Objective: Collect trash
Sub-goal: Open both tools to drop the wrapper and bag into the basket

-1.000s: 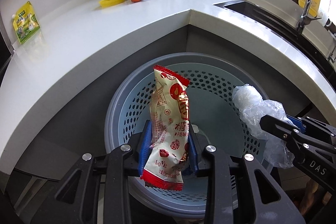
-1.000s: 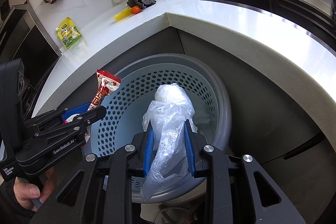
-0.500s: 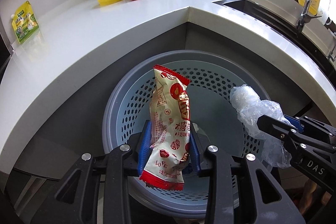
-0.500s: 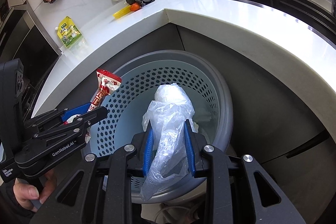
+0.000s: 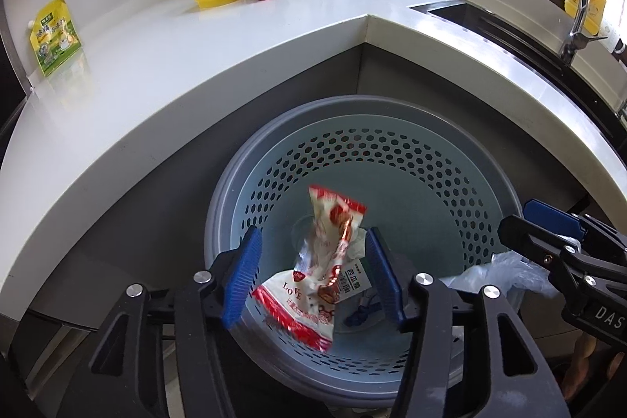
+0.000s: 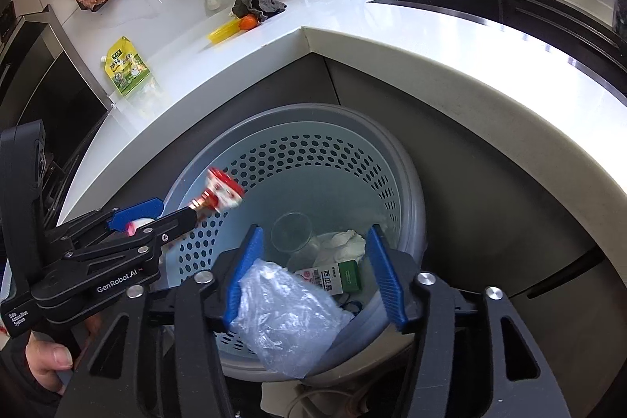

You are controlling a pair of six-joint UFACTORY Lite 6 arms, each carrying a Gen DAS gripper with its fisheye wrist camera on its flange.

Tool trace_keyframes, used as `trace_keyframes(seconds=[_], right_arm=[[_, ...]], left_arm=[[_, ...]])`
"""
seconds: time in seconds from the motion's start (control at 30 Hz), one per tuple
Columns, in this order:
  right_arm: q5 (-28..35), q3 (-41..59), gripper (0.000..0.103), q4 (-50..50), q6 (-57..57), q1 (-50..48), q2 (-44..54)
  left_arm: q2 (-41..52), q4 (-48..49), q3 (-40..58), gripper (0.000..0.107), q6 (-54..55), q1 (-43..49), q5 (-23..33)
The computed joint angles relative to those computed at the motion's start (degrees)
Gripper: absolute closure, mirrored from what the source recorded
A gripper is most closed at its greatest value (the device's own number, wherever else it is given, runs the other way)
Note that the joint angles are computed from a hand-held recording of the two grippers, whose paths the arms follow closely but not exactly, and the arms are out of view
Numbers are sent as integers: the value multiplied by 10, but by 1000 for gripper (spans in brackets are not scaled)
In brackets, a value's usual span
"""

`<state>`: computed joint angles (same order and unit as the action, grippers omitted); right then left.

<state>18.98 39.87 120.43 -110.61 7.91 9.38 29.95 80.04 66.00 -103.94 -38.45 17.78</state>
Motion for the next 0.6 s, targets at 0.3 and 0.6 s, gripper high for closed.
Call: trace_keyframes(seconds=[0.3,0.6], right_arm=[[0,-4,45,-16,18,-8,-9],[1,-7,43,-19,27,-4,-14]], left_arm=[[-10,0,-12,41,-6,7,4],[-20,9,-18,31,-18,5,14]])
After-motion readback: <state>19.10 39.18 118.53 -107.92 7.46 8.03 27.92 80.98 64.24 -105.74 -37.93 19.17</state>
